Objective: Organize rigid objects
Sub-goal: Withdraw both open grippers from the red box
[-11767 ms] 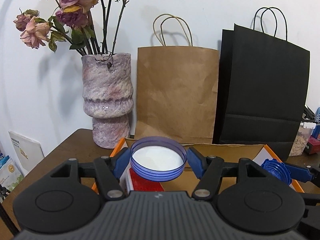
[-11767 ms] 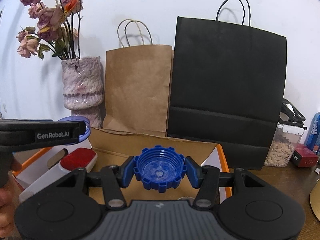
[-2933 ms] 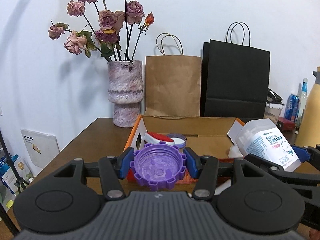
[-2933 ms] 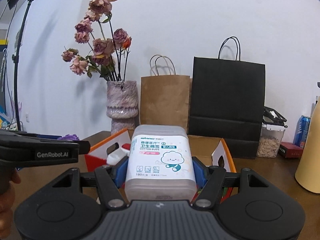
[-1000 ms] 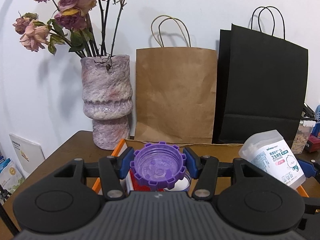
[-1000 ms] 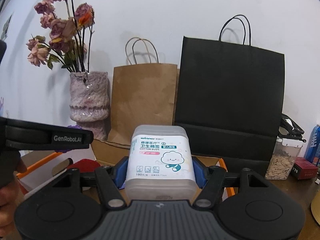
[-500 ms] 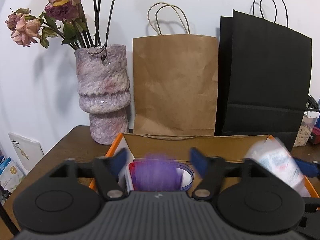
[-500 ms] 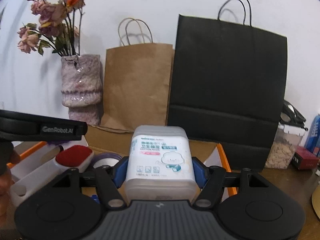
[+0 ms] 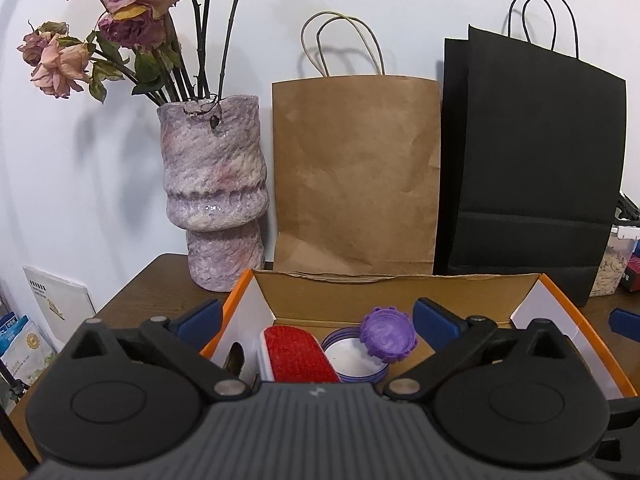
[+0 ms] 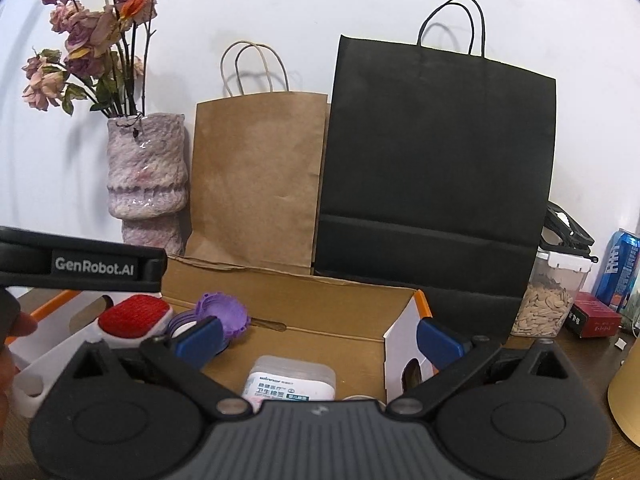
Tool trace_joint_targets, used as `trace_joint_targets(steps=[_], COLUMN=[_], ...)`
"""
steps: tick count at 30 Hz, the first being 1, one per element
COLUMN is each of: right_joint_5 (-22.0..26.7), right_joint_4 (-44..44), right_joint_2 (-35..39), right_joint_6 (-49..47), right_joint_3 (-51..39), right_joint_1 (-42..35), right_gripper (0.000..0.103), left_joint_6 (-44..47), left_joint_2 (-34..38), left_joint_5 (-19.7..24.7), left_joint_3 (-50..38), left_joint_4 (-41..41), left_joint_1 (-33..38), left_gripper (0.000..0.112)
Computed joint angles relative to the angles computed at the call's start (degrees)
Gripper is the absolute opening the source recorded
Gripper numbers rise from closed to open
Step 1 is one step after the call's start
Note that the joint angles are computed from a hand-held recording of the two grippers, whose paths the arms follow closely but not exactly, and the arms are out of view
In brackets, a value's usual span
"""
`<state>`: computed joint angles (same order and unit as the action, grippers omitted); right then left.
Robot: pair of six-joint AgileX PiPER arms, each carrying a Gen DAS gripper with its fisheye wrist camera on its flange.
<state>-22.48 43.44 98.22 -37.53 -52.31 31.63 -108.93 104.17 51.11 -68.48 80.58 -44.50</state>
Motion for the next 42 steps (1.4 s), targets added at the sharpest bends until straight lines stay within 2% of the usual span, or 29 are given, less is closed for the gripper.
trace_joint_targets(steps=[10,22,42], right_joint_5=[-0.77,-2.91,-8.7], right_joint_4=[1.55,3.41,18.65], right_joint_2=[-1.07,-6.26,-17.71], right_joint_6=[-0.95,-0.45,-8.61], right_joint_3=[1.28,7.68,19.97], right_joint_1=[0.97,3.57,15.53], right_gripper=[0.103,0.103,0.103], left_joint_6=[-1.27,-3.16,-7.87], left_joint_2=[-1.23,-4.91,-12.35], left_joint_5=[0.88,4.37,12.15], left_joint_3=[1.37,5.56,15.34], left_joint_4=[0.45,0.01,-4.68], left_joint_1=[-1.39,-6.01,-18.06], left_gripper=[0.103,0.103,0.103])
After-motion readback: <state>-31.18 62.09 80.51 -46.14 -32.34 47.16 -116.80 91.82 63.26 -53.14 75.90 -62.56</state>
